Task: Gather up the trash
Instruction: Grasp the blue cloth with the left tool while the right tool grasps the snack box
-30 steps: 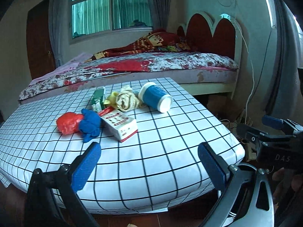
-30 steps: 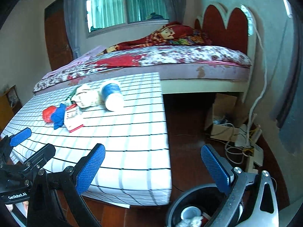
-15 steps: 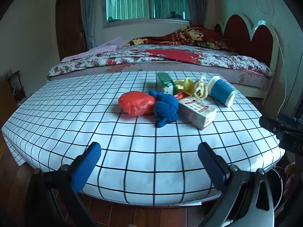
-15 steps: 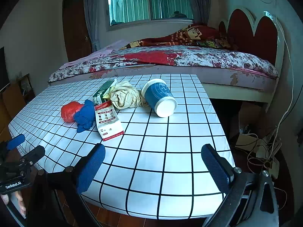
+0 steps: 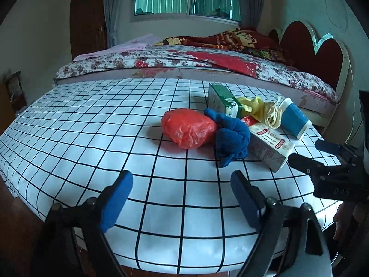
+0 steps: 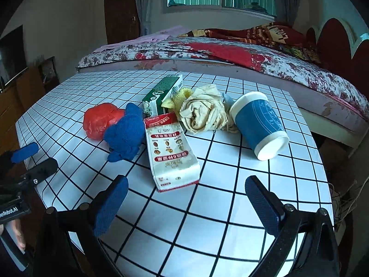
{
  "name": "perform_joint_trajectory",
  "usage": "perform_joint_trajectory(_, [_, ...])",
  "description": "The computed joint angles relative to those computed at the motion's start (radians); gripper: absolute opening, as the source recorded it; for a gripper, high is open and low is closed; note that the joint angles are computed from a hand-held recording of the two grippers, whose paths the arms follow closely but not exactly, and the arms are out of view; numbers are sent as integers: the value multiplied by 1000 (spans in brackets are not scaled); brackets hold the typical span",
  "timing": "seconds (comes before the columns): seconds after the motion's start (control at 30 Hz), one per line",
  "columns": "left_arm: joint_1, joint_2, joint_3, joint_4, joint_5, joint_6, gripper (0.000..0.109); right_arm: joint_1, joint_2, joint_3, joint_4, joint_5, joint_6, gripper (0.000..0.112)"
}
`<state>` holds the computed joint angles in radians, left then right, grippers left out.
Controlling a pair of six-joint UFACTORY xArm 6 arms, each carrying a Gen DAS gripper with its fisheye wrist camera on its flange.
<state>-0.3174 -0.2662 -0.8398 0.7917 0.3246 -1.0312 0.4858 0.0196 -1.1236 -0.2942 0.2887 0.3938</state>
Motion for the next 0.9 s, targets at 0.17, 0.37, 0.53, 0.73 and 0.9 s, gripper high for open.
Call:
perform_joint_trajectory(0.17, [6,70,-45,-63,-58,64,79,6,111,-120,94,64,-118,101])
perform_joint_trajectory(0.37, [0,134,-91,-129,-105,125,73,4,156,-167,285,100,-311,60])
perform_joint_trajectory(0.53, [-30,203,-151,-223,-137,223,68,-10,138,-148,323,97,-348,60])
perform_joint_trajectory(0.73, [-53,294,-240,-365,-136,368,61,-29,111,-108,326,79,-384,61])
perform_joint_trajectory(0.9, [-67,337,-279,-504,-112,487,58,-54,106,-98,351,63,-377,61])
